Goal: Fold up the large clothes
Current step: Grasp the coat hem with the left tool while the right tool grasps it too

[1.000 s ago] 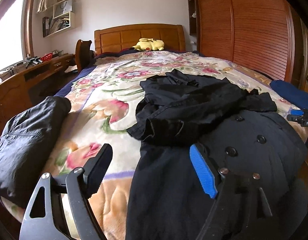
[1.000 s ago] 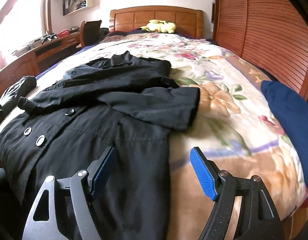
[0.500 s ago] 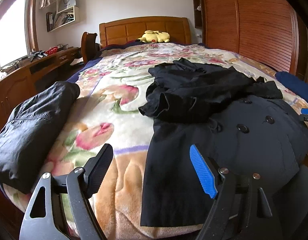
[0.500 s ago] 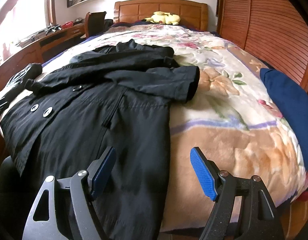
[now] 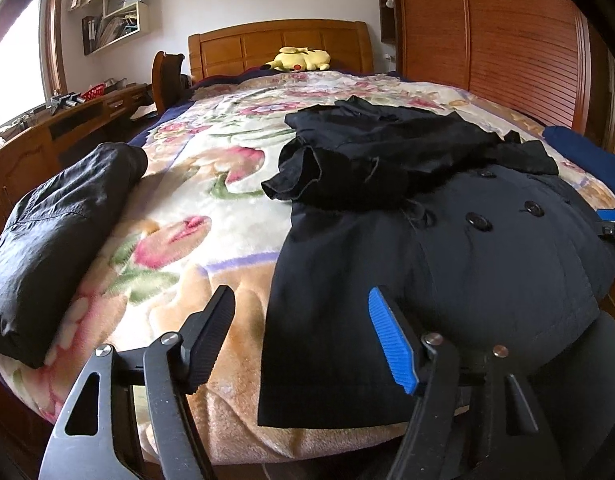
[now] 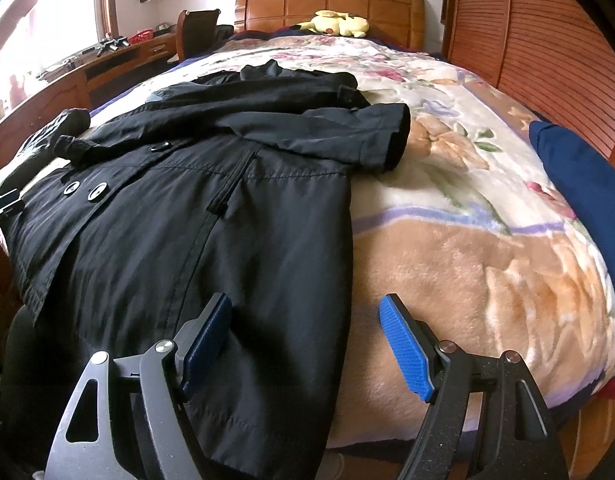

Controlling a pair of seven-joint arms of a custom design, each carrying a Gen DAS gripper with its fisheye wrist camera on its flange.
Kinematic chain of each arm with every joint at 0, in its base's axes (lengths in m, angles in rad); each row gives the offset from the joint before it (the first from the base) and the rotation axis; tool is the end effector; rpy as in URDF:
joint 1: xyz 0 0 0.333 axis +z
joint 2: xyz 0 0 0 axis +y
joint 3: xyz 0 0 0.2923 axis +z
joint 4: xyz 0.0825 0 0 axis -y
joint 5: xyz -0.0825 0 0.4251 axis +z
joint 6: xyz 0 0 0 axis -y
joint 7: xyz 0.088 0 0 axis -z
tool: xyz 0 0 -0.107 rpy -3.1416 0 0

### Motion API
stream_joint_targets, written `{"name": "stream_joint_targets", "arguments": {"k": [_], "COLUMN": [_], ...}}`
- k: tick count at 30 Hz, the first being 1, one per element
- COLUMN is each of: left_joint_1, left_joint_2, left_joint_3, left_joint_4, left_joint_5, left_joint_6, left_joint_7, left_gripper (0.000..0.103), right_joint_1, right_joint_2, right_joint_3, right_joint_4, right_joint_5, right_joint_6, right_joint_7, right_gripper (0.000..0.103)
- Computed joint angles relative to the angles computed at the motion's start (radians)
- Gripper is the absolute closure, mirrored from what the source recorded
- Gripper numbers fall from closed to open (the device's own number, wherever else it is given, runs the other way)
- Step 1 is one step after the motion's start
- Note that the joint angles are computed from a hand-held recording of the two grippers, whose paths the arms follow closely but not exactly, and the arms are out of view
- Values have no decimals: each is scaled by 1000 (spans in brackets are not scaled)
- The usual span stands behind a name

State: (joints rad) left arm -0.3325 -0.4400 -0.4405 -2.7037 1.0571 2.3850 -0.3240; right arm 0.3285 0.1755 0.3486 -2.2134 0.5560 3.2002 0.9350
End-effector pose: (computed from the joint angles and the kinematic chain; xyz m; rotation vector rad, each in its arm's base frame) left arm 0.3285 -0.2823 0.3182 -1.8840 1.3176 -0.5755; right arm 0.5091 0.3413 0.3363 -2.1594 0.9865 -0.4499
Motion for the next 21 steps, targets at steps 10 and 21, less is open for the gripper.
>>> {"name": "stream_joint_targets", "arguments": {"k": [10,21], "left_joint_1": [4,0], "left_joint_2": [11,-45], "left_joint_3": [3,7], "left_joint_4": [-2,-49], "left_joint_5": [30,48], "left_joint_6": [34,115], "left_joint_7": [-26,-41], "left_gripper": [39,87], "right_joint_1": [-131,-162], "right_joint_2": [4,20], "right_joint_3": [162,248], "right_joint_4": [21,87], "right_joint_5": [217,620], "right_joint_6": [-54,13], "right_joint_7": [-270,-670], "right_gripper": [51,97]}}
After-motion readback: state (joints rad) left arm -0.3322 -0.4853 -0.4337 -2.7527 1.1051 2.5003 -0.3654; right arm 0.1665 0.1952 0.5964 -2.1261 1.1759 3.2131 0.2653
